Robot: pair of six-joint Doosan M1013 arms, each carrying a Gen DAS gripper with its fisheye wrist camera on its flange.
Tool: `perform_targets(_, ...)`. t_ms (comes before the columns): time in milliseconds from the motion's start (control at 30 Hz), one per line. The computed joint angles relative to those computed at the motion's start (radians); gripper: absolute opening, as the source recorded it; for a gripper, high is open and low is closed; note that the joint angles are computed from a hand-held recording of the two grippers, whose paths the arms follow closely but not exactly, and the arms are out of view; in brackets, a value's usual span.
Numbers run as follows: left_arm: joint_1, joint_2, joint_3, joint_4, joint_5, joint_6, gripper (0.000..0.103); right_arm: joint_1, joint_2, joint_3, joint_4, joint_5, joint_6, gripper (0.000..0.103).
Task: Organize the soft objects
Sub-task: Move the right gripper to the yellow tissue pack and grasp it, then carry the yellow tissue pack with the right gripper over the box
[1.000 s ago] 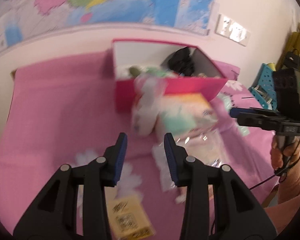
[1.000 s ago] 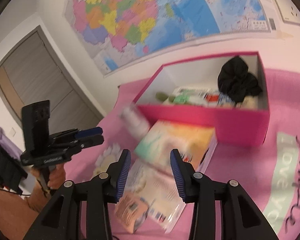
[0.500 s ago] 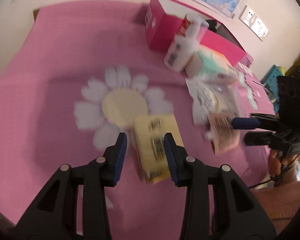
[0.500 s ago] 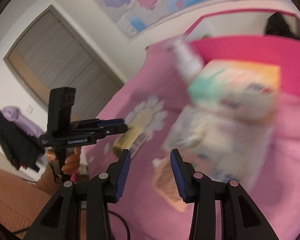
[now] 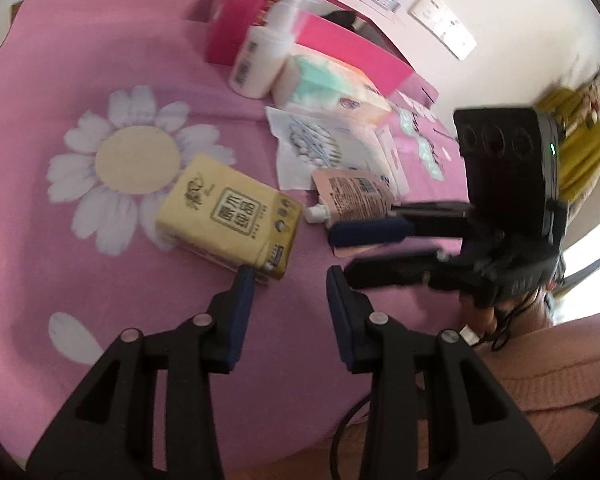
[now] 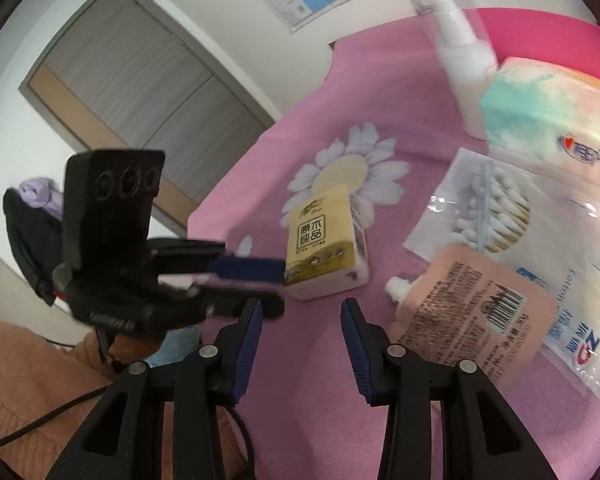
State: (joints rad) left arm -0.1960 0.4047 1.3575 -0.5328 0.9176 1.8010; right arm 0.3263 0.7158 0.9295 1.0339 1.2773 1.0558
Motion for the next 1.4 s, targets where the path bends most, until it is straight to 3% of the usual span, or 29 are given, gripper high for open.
perform_targets(233, 0.008, -0.02, -0.004, 0.205, -0.112, -0.142, 0.039, -0.008, -0.007, 0.017, 0.015, -0.031, 0.029, 0.041)
perform_targets(333, 0.018, 0.009, -0.038, 0.237, -0.088, -0.176, 0.039, -0.001, 0.003, 0.002, 0.027, -0.027, 0.028, 0.039)
perform_targets(533, 0.046, 0.041, -0.062, 0.082, -0.029, -0.052, 0.033, 0.017, 0.016, -0.026, -0.01, -0.054, 0.056, 0.037)
perform_targets(833, 0.042, 0.037, -0.055, 0.041, -0.002, -0.027, 0.033, 0.031, 0.026, -0.057, -0.08, -0.139, 0.138, 0.035)
perform_targets(1133, 0.033, 0.024, -0.047, 0.019, -0.027, -0.01, 0.033, 0.03, 0.026, -0.064, -0.108, -0.161, 0.163, 0.035)
perform_targets(1400, 0.019, 0.012, -0.059, -0.013, -0.066, 0.044, 0.033, 0.011, -0.016, -0.013, -0.081, -0.189, 0.119, 0.035)
